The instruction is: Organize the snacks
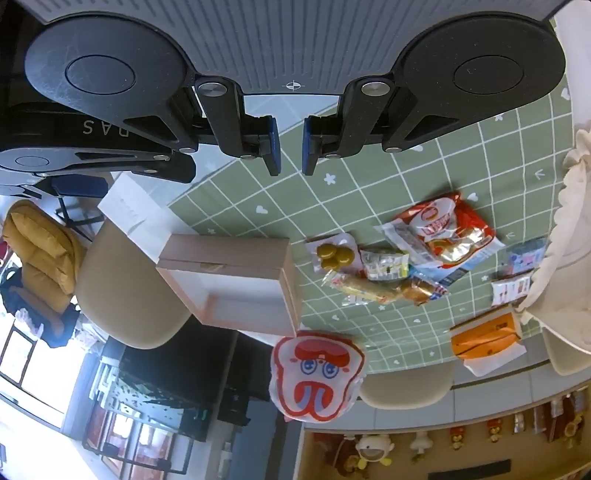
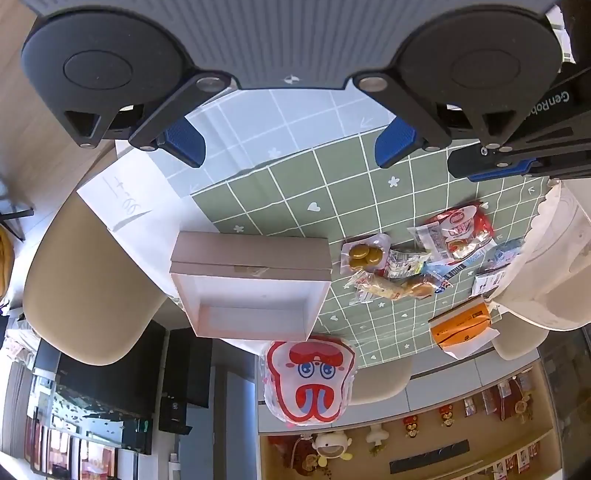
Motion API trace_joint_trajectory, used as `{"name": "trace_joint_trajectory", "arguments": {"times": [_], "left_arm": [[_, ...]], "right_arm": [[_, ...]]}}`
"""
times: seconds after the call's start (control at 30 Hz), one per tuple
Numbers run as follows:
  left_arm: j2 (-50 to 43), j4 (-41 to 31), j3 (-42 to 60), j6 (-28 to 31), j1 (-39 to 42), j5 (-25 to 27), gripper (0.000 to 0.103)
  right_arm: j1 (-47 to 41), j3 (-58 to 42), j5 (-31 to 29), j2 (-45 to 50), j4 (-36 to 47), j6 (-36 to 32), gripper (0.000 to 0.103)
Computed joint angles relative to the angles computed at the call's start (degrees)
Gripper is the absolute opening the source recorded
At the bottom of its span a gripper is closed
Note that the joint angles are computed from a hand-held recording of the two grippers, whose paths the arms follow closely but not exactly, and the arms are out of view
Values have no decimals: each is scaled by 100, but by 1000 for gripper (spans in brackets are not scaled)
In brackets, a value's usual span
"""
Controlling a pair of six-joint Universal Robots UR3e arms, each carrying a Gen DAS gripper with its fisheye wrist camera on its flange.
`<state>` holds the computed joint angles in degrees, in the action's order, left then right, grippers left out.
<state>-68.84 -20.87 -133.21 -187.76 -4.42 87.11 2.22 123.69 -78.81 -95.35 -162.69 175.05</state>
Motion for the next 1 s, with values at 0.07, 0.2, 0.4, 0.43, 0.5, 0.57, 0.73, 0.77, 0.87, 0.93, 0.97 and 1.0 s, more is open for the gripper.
{"name": "trace_joint_trajectory", "arguments": {"times": [0.07, 0.2, 0.4, 0.43, 0.5, 0.57, 0.73, 0.77, 0.87, 0.93, 0.97, 1.0], "left_arm": [[23, -13, -1, 6, 30, -27, 17], [34, -41, 12, 11, 50, -60, 17], [43, -64, 23, 43, 56, -120, 17], [46, -63, 26, 37, 56, -119, 17], [41, -40, 26, 33, 54, -111, 17], [39, -29, 25, 22, 63, -118, 17], [20, -59, 41, -8, 94, -155, 17], [11, -56, 43, -9, 94, -158, 17], [-11, -58, 57, 0, 107, -190, 17], [-20, -50, 54, 6, 114, -198, 17], [-22, -47, 53, -1, 109, -192, 17], [-26, -44, 54, -8, 105, -187, 17]], "right_arm": [[-28, 5, 22, -23, 5, -18, 99], [-43, -12, 28, -42, 24, -42, 99], [-119, 27, 76, -110, 22, -41, 99], [-128, 27, 83, -119, 17, -45, 99], [-120, 6, 78, -111, 45, -46, 99], [-156, -11, 111, -111, 101, -51, 99], [-137, -26, 85, -72, 89, -40, 99], [-133, -32, 85, -67, 95, -29, 99], [-126, -55, 58, -30, 97, -5, 99], [-136, -73, 54, -8, 102, 1, 99], [-121, -68, 37, -4, 89, 8, 99], [-124, -67, 41, -3, 91, 1, 99]]}}
